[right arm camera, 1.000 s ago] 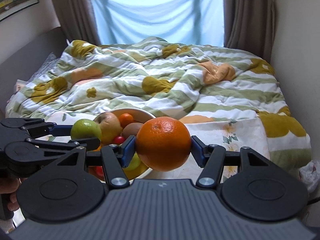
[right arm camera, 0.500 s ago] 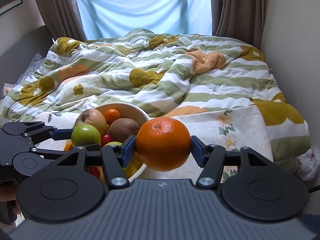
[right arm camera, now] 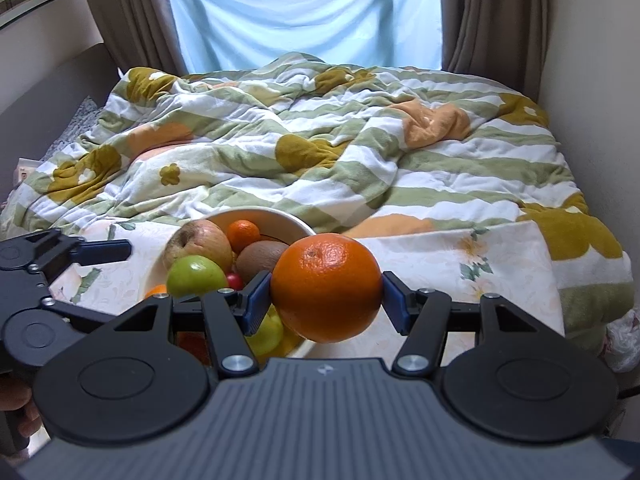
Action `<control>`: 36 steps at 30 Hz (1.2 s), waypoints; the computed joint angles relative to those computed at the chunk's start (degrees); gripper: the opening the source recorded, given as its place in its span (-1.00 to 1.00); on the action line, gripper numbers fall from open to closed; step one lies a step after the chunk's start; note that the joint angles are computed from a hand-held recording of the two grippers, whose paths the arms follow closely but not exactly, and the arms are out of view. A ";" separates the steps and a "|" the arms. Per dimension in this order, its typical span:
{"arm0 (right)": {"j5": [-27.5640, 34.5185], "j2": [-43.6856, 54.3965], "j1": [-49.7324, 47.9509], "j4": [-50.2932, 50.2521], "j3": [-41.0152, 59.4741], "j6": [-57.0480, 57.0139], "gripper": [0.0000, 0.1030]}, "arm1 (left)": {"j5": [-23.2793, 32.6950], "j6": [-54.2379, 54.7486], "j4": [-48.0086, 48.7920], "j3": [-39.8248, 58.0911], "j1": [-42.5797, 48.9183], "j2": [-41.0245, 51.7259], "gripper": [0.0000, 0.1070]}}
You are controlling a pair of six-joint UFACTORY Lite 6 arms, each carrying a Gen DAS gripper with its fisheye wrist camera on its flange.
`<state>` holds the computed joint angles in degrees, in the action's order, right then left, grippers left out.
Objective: Organize fruits
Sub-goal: 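Release the green apple into the bowl with the left tool while the right tool releases the orange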
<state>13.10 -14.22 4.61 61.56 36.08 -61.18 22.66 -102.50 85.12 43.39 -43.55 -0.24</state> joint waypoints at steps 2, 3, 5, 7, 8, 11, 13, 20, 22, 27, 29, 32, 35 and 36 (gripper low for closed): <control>-0.07 1.63 1.09 1.65 1.51 -1.09 0.44 | -0.07 2.39 -2.76 -1.41 0.87 -2.62 0.88; -0.03 2.72 1.62 2.68 2.47 -1.78 0.44 | 0.01 3.45 -3.93 -2.15 1.30 -3.81 0.88; 0.23 5.08 2.48 4.43 4.35 -2.87 0.44 | 0.24 6.10 -6.76 -3.67 2.06 -6.12 0.88; 0.63 7.68 3.26 6.93 6.25 -4.73 0.44 | 0.65 7.64 -8.57 -5.46 2.61 -8.43 0.88; 0.88 9.10 3.65 8.12 7.23 -5.51 0.44 | 0.62 8.35 -9.34 -6.22 2.98 -9.44 0.88; 1.43 13.33 4.76 11.87 10.06 -8.03 0.44 | 0.74 10.10 -11.22 -8.77 3.93 -12.64 0.88; 1.00 16.09 6.05 13.24 12.06 -8.68 0.44 | 0.44 11.19 -12.00 -10.29 4.88 -14.33 0.88; -0.61 22.48 9.02 19.63 16.08 -13.15 0.44 | -0.90 14.76 -13.95 -13.81 8.12 -18.34 0.88; -0.86 23.47 9.34 21.88 16.54 -15.00 0.44 | -1.67 14.93 -13.47 -14.55 9.05 -19.13 0.88; -0.51 25.05 9.18 27.03 16.69 -18.48 0.47 | -3.42 15.14 -11.86 -15.42 11.03 -19.59 0.88; 1.07 24.33 8.26 36.37 15.35 -27.48 0.48 | -4.26 14.80 -10.77 -15.97 11.87 -19.68 0.88; 4.28 24.17 6.84 39.70 15.12 -31.04 0.71 | -4.73 12.89 -8.39 -16.72 12.24 -19.33 0.88; 4.13 25.17 7.06 41.54 15.83 -33.56 0.77 | -4.33 10.89 -6.74 -17.67 11.69 -19.78 0.88; 3.99 25.28 7.06 41.38 16.06 -33.18 0.77 | -4.21 10.65 -6.64 -17.97 11.54 -20.08 0.88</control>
